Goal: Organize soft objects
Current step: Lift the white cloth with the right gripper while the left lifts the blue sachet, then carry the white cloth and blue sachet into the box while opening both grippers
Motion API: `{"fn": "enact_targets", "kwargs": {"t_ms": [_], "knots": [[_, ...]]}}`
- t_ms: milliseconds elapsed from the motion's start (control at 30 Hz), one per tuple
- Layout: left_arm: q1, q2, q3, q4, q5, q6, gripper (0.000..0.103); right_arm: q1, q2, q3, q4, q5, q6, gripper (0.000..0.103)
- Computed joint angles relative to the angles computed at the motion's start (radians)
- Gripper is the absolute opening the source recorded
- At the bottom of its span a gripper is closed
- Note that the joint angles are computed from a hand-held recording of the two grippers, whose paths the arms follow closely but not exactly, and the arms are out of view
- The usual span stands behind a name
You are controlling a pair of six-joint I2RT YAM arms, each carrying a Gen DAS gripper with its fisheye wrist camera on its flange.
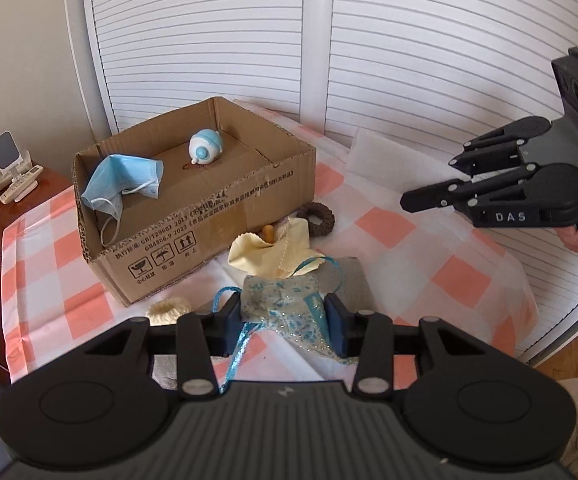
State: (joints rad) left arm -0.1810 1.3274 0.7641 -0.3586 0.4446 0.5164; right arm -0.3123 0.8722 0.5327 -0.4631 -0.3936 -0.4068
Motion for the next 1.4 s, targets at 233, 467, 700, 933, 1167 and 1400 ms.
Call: {"fn": "enact_targets", "kwargs": {"t_ms": [233,467,700,933,1167,1400], "knots": [[0.012,0.046,0.177,-0.077,0.014,-0.013,0.042,0.033,0.015,0.041,0.015,0.008,0.008,0.016],[-0.016,0.165,0.391,-0.063,-0.047,-0.059,0.042,0.064,0.073,0.088,0.059,0.015,0.027,0.016],[-0.044,0.343,0.562,-0.011,-0.136,-0.117,0.048,0.09,0.149,0.125,0.108,0.037,0.042,0.016],[-0.034,0.418,0.487,0.157,-0.192,-0.208,0.102,0.128,0.211,0.156,0.138,0.07,0.053,0.016],[0.024,0.339,0.343,0.195,-0.151,-0.19,0.102,0.178,0.258,0.182,0.165,0.117,0.076,0.016],[0.043,0.11,0.069,0.268,-0.201,-0.196,0.102,0.222,0.344,0.24,0.203,0.166,0.106,0.017]]}}
